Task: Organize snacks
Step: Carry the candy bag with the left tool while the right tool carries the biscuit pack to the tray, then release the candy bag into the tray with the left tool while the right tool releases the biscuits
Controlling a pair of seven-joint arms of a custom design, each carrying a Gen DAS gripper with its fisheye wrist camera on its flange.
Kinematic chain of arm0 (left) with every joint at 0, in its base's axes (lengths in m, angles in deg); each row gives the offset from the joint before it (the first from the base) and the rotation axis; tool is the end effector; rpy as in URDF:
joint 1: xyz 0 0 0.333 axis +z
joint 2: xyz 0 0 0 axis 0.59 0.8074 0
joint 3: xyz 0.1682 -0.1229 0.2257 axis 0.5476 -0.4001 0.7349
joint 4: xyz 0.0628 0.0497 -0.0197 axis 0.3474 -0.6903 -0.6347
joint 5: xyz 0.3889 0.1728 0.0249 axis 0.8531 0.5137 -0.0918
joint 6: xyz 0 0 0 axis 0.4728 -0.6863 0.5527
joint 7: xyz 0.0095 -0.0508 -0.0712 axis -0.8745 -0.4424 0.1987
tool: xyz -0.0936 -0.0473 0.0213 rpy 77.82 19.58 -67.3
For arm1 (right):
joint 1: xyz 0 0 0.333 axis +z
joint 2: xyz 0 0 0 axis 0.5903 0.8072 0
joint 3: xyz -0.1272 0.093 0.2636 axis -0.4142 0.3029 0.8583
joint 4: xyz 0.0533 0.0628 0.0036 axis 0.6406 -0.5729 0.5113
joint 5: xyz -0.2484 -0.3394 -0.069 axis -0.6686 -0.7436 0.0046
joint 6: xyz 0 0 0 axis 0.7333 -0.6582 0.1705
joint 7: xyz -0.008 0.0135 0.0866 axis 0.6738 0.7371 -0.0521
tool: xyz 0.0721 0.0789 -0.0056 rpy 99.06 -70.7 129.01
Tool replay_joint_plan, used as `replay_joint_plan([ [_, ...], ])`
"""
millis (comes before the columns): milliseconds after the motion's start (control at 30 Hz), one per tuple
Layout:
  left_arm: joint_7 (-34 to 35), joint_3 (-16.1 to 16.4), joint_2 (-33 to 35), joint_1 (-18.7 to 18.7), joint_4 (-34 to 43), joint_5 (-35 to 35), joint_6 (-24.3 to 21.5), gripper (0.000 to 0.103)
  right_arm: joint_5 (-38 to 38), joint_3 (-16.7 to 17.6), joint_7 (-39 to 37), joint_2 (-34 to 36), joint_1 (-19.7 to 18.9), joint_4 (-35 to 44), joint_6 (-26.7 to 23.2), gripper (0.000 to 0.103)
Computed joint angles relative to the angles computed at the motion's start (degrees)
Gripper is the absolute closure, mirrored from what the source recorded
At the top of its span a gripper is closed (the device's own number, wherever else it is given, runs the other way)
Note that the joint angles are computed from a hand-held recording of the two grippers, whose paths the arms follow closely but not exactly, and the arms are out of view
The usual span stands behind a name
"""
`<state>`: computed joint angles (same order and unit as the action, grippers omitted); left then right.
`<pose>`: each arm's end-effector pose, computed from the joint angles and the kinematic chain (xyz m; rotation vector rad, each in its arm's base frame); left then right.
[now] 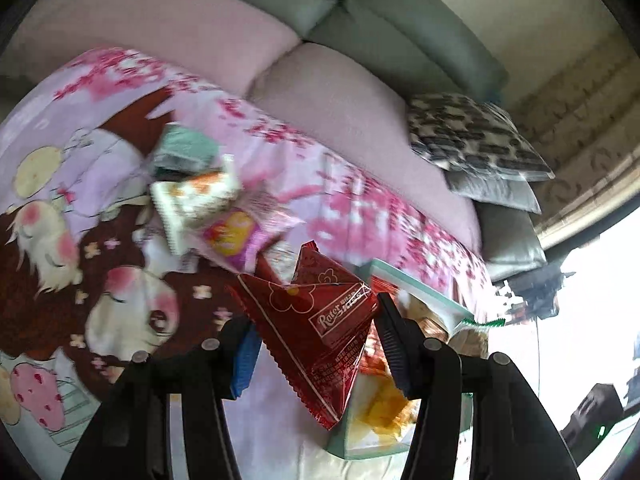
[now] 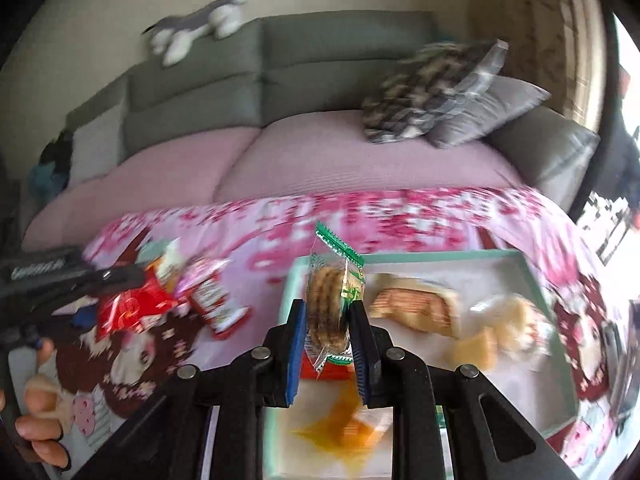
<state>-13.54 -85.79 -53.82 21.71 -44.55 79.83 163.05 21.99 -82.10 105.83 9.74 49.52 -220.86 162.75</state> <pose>0.4905 -0.3081 0.5457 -2.4811 1.3988 -1.1274 0.5003 0.1488 0.5537 -1.8262 1.5527 -0.5831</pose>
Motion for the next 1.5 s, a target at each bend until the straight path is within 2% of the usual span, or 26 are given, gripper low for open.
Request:
replay_joint_plan([
  [333, 6.35, -1.05, 11.77, -4.35, 13.1, 6.08, -0.85, 0.047, 0.34, -2.93, 3.99, -0.55, -5.66, -0.71, 1.49, 0.08],
  [567, 6.79, 0.68, 18.01, -7.6, 19.06, 11.22, -2.47, 0.047, 4.93, -6.03, -0.31, 2.49, -4.58, 0.47, 2.31, 0.08],
  [767, 7.48, 1.88, 21.35, -9.08, 21.3, 11.49, -2.95, 0.047, 7.5, -6.26, -4.39, 5.04, -4.04, 1.58, 4.52, 0.08],
  [933, 8.46, 2.7, 24.71, -10.62, 25.09, 12.59, -4.98, 0.047, 8.0, -5.58, -5.75, 7.03, -4.65, 2.63, 4.3, 0.08],
  [1067, 9.51, 3.1, 27.08, -11.4, 27.86, 12.18, -5.79, 0.047, 11.4, -6.68, -8.34, 7.89, -3.76, 3.18, 3.84, 0.08],
  [1267, 10.99, 3.57, 30.2, -12.54, 31.44, 11.26, -7.61, 0.047, 13.21, -6.52, -9.59, 8.38, -4.46, 3.72, 2.72, 0.079],
  [1467, 12.11, 3.71, 30.5, -13.26, 32.69, 10.71, -10.4, 0.042, 13.01, -6.17, -8.59, 8.03, -5.38, 3.73, 1.5, 0.079],
  [1500, 12.36, 3.61, 30.33, -13.21, 32.66, 10.4, -10.71, 0.038, 12.68, -6.04, -8.26, 7.78, -5.61, 3.56, 1.54, 0.079],
])
